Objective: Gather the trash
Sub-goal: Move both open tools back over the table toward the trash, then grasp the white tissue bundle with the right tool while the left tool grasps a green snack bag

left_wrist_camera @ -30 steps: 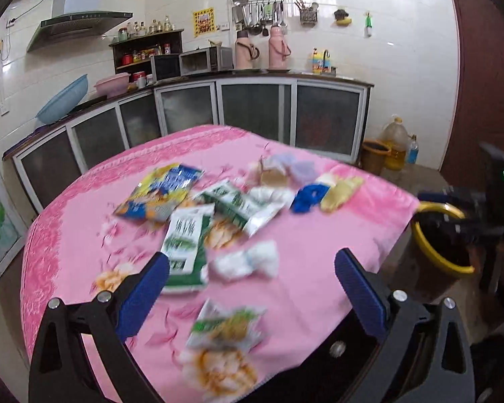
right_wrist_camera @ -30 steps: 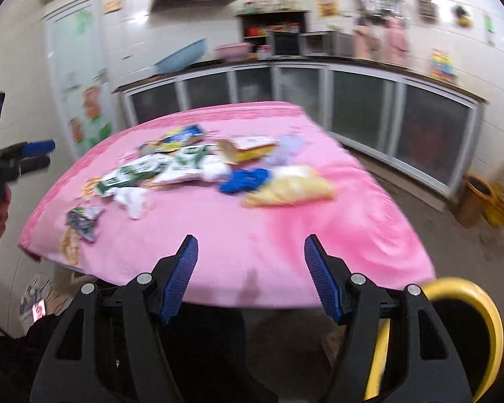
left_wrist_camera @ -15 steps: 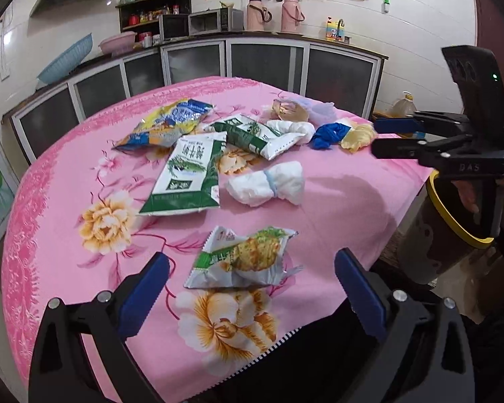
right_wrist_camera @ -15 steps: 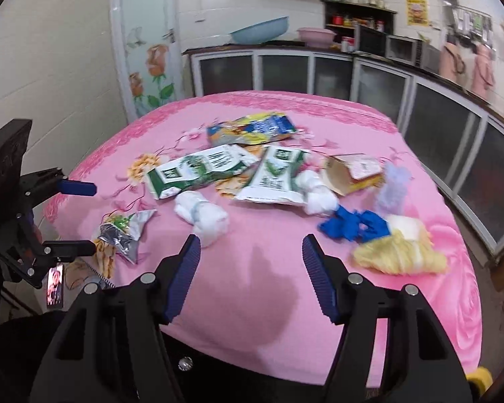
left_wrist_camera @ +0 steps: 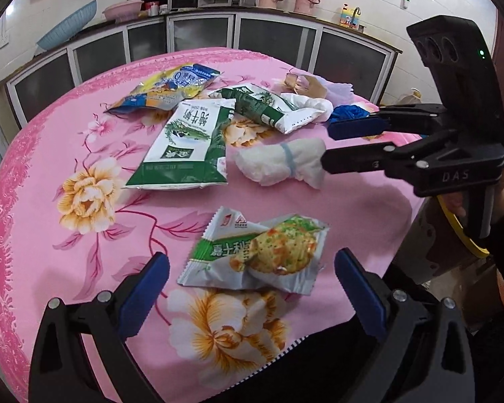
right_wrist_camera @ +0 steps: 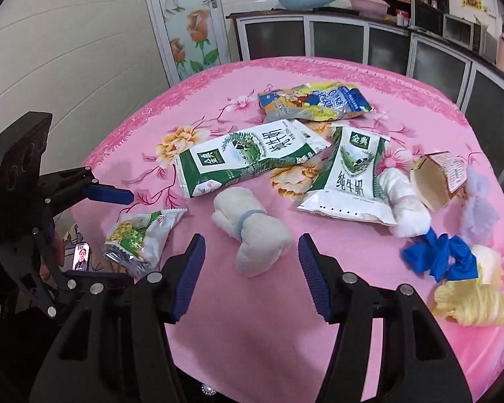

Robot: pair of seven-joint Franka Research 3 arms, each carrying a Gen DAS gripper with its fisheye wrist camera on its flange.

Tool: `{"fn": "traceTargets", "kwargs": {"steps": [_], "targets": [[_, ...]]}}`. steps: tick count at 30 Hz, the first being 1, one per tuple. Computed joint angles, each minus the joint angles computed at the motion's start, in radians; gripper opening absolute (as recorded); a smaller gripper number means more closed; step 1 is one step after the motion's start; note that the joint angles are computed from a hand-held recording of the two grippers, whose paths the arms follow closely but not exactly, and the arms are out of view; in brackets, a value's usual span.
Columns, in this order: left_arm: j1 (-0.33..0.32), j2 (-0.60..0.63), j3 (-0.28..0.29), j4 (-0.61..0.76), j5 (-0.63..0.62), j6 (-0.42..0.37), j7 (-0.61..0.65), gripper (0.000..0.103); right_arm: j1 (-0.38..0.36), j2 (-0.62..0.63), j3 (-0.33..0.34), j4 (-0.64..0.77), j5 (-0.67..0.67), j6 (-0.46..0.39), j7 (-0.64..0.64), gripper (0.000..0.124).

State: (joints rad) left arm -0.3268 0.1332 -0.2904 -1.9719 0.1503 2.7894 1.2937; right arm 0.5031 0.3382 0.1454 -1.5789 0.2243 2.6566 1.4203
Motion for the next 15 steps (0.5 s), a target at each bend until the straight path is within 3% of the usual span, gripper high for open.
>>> {"fn": "traceTargets", "kwargs": {"steps": [7,12,14,15], "targets": [[0.007,0.052,-0.007,0.066,-0.037,-0.045,0.000,0.094,-0.006,0.069,0.000,0.094,0.014,-0.085,-0.005,0.050],[0.009,0.070,-0.014,0.091,-0.060,-0.067,0.022,0.073,-0.013,0.089,0.001,0.122,0.034,-0.104,-0.003,0.044],[0.000,0.076,-0.006,0.101,-0.040,-0.083,0.007,0.071,-0.004,0.095,-0.012,0.132,0.015,-0.112,0.019,0.033],[-0.001,0.077,-0.005,0.100,-0.035,-0.083,0.008,0.064,0.002,0.095,-0.020,0.134,0.002,-0.116,0.032,0.032]]}}
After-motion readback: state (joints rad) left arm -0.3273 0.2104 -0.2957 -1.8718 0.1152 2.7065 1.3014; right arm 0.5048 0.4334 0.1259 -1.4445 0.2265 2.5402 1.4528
